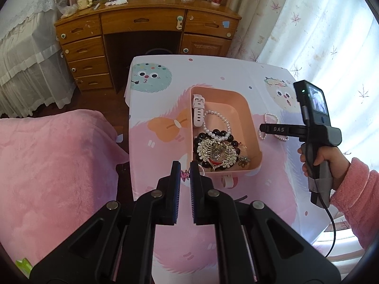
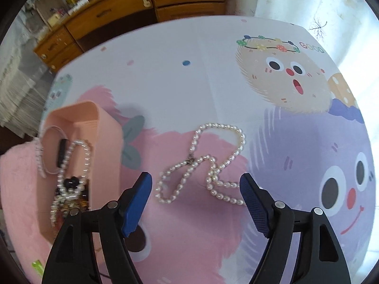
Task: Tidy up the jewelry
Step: 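Hold the ring over the tray with the left tool while the right tool gathers the necklace, then open the left tool over the tray while the right tool lowers the necklace in and opens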
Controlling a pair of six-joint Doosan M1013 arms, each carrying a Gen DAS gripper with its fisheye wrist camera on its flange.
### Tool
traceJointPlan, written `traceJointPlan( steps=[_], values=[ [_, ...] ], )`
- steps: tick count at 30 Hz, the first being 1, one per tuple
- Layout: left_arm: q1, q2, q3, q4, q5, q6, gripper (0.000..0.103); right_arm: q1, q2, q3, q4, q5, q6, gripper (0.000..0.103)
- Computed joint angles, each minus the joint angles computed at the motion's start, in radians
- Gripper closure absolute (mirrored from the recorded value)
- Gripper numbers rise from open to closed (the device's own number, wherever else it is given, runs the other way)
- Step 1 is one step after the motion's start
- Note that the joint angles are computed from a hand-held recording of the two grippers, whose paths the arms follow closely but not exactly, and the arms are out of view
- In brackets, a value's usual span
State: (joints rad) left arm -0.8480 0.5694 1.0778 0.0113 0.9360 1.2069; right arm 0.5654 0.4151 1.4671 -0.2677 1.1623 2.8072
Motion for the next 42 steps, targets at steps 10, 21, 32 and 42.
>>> traceJointPlan(
  steps=[10, 21, 32, 42],
  values=[
    [0.008, -0.018, 0.023, 0.029, 0.002, -0.044, 0.098, 0.017, 0.017, -0.006, -0.028, 0.007, -0.007, 0.059],
    [0.005, -0.001, -0.002, 0.006, 0.001, -0.009, 0.098, 0.001, -0.029, 0.054, 0.070, -0.087, -0.032, 0.096],
    [0.001, 0.071, -0.106, -0.093, 0.016, 0.152, 0.098, -0.021, -0.165, 0.254, 0.214, -0.413, 0.210, 0.096],
    [0.006, 0.151, -0.234, -0.171, 0.055, 0.256, 0.098, 0.009, -0.259, 0.274, 0.074, -0.570, 0.356, 0.096]
  ],
)
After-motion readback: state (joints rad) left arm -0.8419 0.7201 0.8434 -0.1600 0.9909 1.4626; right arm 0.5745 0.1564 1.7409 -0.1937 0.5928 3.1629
